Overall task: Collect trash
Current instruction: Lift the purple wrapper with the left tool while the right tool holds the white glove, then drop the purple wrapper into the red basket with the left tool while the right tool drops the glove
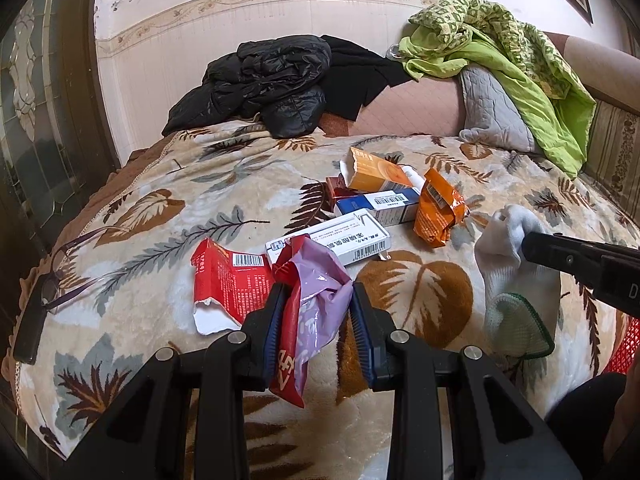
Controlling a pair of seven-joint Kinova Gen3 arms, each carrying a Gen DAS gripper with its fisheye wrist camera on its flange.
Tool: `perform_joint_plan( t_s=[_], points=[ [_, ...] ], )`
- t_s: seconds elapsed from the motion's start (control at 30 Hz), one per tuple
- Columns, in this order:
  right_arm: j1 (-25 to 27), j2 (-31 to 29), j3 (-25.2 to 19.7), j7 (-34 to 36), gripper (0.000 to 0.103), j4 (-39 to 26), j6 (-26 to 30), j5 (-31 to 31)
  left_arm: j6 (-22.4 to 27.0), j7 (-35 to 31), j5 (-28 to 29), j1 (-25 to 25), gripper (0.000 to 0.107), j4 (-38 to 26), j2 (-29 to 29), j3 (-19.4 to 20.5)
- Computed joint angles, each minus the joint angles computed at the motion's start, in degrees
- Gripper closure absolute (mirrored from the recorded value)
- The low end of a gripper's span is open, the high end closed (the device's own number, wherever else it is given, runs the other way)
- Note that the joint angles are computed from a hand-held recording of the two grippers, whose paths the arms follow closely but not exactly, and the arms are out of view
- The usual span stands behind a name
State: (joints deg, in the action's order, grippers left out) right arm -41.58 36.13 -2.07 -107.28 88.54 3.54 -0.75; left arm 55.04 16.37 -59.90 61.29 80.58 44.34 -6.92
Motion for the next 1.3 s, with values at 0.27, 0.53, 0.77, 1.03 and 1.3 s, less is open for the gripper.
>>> perform_joint_plan(
  t_s=[0.27, 0.53, 0.77, 1.03, 1.3],
  points=[
    [0.01, 0.02, -0.02, 0.15, 0.085, 0.00, -0.02, -0.12, -0.28, 0.27, -0.14, -0.02, 0.077, 0.19, -0.04, 0.00],
    [-0.21, -0.01, 0.29, 0.10, 0.085, 0.05, -0.05, -0.19, -0.37, 0.35, -0.24, 0.01, 0.076, 0.13, 0.01, 0.07],
    [-0.02, -0.34, 0.71, -0.11, 0.085, 1.04, -0.90, -0.51, -1.05, 0.14, 0.05, 0.11, 0.077, -0.32, 0.37, 0.23],
    [-0.90, -1.08, 1.87, -1.53, 0.085, 1.97, -1.44, -1.46, -7.40, 3.67, -2.45, 0.36, 0.077, 4.10, -2.10, -0.61],
    [1.45, -6.71, 1.41, -2.66, 0.085, 10.13, -5.29, -3.65, -17.84, 6.27, -9.90, -0.11, 0.077, 7.35, -5.04, 0.00]
  ],
)
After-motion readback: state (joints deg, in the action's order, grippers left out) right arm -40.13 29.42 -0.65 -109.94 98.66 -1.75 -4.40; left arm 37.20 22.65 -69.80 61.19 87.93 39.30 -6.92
